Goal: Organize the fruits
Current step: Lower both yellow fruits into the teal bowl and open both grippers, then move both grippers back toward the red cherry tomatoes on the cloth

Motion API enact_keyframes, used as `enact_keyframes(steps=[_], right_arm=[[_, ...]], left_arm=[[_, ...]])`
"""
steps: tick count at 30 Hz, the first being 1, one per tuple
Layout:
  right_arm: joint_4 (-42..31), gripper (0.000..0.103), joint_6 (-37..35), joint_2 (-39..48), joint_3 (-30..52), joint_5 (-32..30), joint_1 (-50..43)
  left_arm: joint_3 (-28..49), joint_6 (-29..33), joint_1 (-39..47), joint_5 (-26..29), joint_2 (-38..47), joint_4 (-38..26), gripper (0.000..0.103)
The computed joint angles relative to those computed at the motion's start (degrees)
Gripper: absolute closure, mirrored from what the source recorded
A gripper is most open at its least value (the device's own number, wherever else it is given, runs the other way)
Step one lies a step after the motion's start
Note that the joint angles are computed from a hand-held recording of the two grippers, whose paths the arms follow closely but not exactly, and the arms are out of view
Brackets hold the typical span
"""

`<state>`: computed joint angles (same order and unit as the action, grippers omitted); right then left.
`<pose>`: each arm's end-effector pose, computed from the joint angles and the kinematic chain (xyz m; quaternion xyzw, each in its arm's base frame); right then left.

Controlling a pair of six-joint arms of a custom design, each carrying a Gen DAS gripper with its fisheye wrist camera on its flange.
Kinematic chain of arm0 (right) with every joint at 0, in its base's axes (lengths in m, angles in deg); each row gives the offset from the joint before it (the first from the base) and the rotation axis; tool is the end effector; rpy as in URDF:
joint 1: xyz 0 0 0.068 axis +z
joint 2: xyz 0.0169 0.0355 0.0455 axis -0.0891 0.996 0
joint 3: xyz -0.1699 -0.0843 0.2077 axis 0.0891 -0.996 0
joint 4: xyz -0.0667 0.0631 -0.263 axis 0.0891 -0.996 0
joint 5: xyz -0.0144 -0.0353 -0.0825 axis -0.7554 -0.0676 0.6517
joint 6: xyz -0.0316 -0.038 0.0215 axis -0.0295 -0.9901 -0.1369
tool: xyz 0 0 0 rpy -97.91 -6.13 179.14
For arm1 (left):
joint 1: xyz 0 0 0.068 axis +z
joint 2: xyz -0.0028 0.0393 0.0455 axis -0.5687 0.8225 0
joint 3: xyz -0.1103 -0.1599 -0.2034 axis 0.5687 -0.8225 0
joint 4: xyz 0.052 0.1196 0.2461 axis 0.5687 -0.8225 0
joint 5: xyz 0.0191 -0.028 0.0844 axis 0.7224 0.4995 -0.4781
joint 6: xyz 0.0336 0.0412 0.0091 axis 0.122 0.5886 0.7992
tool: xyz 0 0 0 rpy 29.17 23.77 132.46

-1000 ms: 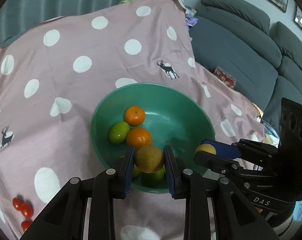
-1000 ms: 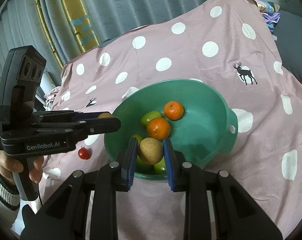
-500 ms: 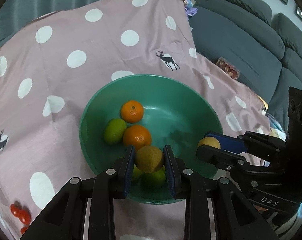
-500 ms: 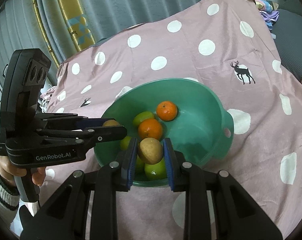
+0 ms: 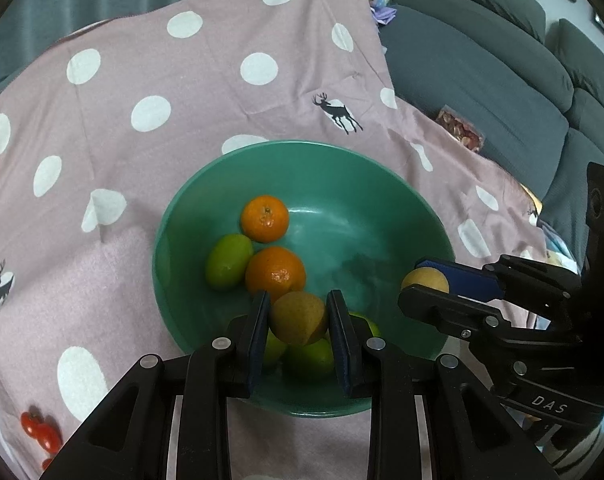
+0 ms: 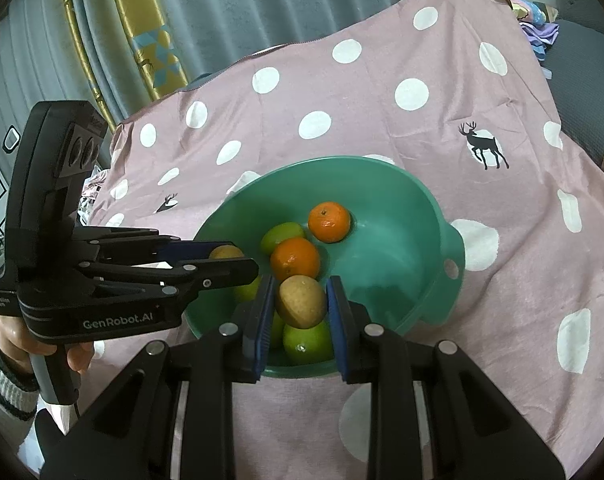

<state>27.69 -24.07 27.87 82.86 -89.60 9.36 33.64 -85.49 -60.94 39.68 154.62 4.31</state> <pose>0.2061 0.0595 0.0980 -0.0603 0.9286 0.1577 0.3305 0.2764 -0.1468 0.0644 0.2512 0.9129 -0.1907 0.2592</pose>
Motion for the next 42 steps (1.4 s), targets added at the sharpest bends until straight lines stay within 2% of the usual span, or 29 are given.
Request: enact_keyframes(steps=[20,29,31,33,37,39,42], right_arm=[[-0.6,0.075,0.0,0.3,0.3,-0.2,-0.2],[-1.9,0.074,1.0,-2.5,-0.6,-0.2,-0.3],[-2.9,0.073,1.5,-4.2,-1.0,0.0,0.1],[-3.7,0.069,2.0,-5.5,-1.2,0.3,0.5],[-6.1,0.062,3.8,-9.7,-2.0,1.4,2.1],[-7.4,0.055,5.2,-12.3,-2.6,1.4,3.0],[-9.4,0.043,7.3,-14.9,-3.0,2.7,5.1]], left_arm=[[-0.2,0.3,-1.2,-2.6,0.7,1.0,0.074],[-2.9,0.7,-2.1,-5.3,-3.9,1.2,0.074],[-3.9,0.6,-2.2,-5.9,-5.5,0.9,0.068],[-5.5,0.5,-1.9,-6.6,-7.7,0.9,0.050],[-9.3,0.7,-0.9,-8.0,-12.4,0.7,0.041],[-11.5,0.5,-0.5,-9.9,-14.5,0.8,0.030],[-15.0,-0.2,0.7,-12.6,-17.4,0.8,0.027]])
